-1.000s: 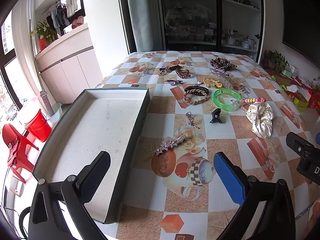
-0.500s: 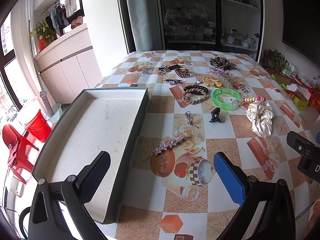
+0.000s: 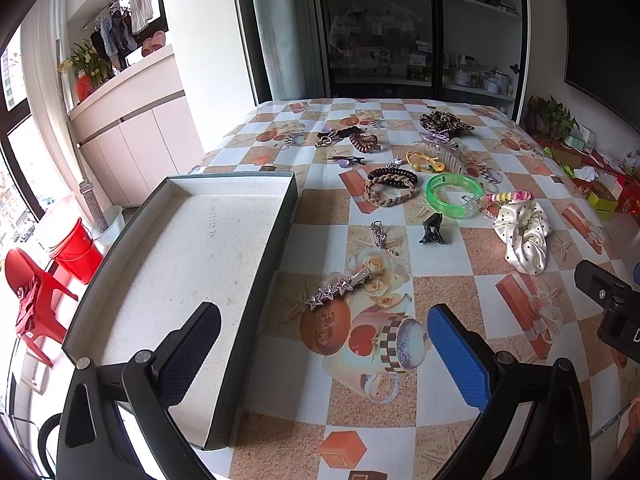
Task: Organize jewelry
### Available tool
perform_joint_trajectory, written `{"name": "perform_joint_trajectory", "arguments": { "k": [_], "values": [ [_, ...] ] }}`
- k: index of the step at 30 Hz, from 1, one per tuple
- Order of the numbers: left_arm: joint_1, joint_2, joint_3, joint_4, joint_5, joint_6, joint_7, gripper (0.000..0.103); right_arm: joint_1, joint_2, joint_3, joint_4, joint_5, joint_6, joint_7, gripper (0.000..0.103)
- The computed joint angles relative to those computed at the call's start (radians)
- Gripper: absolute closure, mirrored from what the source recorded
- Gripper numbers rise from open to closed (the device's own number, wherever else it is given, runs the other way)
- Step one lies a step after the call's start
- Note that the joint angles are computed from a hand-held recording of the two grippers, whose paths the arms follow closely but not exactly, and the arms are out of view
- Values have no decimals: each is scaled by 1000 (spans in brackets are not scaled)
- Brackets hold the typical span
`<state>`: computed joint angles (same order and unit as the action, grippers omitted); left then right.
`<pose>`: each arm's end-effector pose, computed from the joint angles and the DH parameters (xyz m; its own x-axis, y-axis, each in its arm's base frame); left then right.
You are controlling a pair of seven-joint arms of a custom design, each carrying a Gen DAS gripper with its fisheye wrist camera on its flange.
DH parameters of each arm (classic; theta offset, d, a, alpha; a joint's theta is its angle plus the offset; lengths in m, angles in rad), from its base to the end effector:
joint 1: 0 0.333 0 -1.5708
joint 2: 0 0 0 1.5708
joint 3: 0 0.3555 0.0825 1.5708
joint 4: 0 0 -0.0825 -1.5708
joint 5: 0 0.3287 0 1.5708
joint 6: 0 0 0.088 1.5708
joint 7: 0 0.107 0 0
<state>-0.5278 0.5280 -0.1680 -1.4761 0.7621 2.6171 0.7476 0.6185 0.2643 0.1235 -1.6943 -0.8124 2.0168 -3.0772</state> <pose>0.5565 -0.4461 0.4979 -0.3284 -0.9409 -0.0825 -0.6584 0.2907 -0.6943 0.4831 0.3734 0.5216 -0.5319 -0.8467 0.0126 -0.6462 0.3962 -0.6522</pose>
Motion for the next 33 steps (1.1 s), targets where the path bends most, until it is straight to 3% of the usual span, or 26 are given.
{"name": "perform_joint_trajectory", "arguments": {
  "k": [33],
  "values": [
    [-7,41,2,40,-25,-21,31,0,-5,2,-3,-2,3,9,-2,0]
  ]
}}
